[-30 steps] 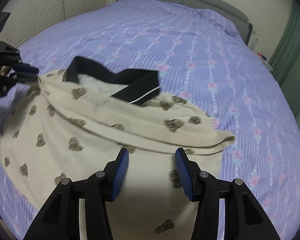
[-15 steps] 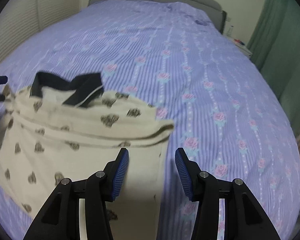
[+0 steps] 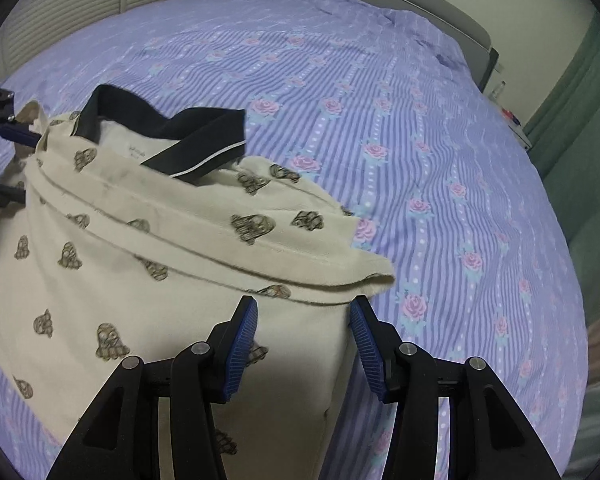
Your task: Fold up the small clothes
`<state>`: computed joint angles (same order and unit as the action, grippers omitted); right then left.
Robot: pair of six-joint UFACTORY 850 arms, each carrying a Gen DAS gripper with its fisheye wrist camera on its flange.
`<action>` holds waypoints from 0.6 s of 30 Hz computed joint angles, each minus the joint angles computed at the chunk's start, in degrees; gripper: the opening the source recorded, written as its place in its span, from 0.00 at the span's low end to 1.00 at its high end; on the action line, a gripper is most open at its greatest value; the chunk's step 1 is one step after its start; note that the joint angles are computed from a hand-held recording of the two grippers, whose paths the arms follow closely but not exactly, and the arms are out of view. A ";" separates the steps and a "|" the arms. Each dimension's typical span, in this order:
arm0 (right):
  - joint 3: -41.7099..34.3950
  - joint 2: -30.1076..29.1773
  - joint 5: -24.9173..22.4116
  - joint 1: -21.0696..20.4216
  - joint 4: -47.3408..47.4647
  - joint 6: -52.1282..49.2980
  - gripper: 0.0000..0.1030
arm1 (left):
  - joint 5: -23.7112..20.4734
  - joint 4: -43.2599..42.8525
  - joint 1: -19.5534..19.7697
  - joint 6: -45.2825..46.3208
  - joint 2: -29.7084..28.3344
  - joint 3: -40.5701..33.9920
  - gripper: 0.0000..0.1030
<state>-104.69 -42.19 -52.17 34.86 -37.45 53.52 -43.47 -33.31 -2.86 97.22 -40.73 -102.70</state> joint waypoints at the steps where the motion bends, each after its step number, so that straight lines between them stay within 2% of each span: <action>1: 0.44 0.31 0.23 -0.12 -0.32 1.13 0.48 | 0.01 -0.68 0.03 0.18 -0.52 -0.94 0.45; 3: 1.35 0.94 1.08 -0.45 -0.27 2.65 0.48 | 1.86 -0.88 -0.14 0.56 -0.59 -1.09 0.45; 4: 1.77 1.12 1.55 -0.67 -0.26 2.88 0.48 | 2.36 0.33 -0.40 -0.59 -1.02 -1.80 0.38; 5: 1.56 0.96 1.50 -0.95 -0.36 3.03 0.48 | 1.40 1.62 -0.51 -2.69 -1.91 -3.41 0.19; 7: 1.17 0.69 1.31 -1.24 -1.20 4.51 0.48 | -0.04 2.61 -0.51 -5.00 -2.94 -5.55 0.08; 9: 0.99 0.64 1.73 -1.55 -2.02 6.32 0.48 | -0.23 0.05 -0.14 -4.00 -2.88 -6.00 0.07; 12: 1.49 1.10 2.37 -1.70 -3.58 8.58 0.48 | -3.18 -2.72 0.59 -7.01 -4.21 -9.41 0.07; 15: 2.93 2.27 3.22 -1.99 -5.55 11.30 0.48 | -1.94 -2.31 0.48 -11.52 -5.17 -11.24 0.07; 18: 4.71 3.90 2.58 -2.01 -7.83 15.61 0.48 | 1.39 1.52 -0.49 -18.15 -5.91 -11.52 0.07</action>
<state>-99.98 -38.29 -49.58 32.85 -45.28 69.13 -42.08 -31.79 -3.35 79.06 -46.64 -114.22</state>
